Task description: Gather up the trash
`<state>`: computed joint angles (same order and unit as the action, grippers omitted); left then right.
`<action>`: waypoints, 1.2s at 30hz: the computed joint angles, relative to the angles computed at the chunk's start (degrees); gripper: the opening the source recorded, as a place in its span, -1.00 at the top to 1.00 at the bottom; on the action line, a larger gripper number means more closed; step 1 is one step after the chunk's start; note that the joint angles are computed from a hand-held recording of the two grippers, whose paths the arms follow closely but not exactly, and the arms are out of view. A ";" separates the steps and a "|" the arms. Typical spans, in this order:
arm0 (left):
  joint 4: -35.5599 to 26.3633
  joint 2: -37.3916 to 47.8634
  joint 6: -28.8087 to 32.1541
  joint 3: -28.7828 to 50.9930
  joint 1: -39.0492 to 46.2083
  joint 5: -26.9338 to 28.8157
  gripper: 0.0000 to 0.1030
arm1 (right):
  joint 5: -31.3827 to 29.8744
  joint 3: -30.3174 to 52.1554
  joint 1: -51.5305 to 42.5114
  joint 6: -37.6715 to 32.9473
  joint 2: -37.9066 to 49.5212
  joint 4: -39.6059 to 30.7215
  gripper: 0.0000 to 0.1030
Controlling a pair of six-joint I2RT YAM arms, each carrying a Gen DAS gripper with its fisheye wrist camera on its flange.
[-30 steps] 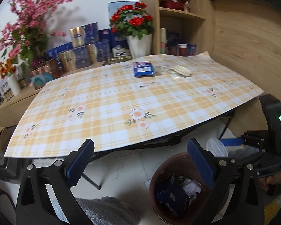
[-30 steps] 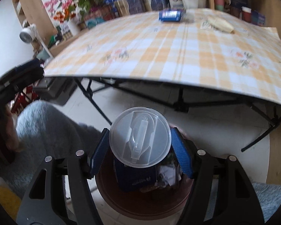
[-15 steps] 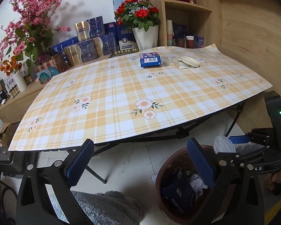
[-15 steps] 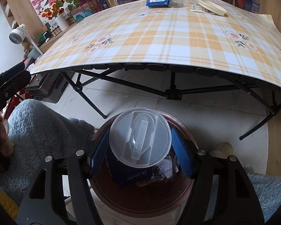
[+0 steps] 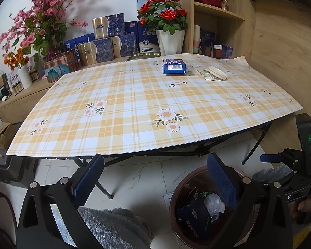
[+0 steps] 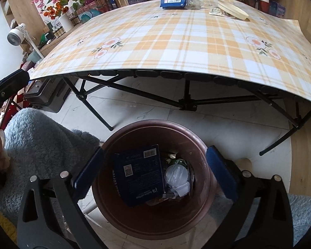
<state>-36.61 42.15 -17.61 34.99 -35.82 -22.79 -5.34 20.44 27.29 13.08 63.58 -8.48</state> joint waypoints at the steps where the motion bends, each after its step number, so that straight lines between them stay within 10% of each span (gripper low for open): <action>1: -0.04 -0.02 -0.06 0.01 0.10 0.07 -0.88 | 0.23 -0.04 -0.13 0.05 -0.21 -0.10 -0.88; 36: 1.05 4.97 0.89 3.04 10.33 9.22 -0.88 | -7.44 7.25 -18.94 -8.68 -5.80 -4.10 -0.89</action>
<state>-35.56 47.12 -16.72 38.03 -25.49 -13.57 -12.78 27.69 8.35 4.40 57.78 -12.58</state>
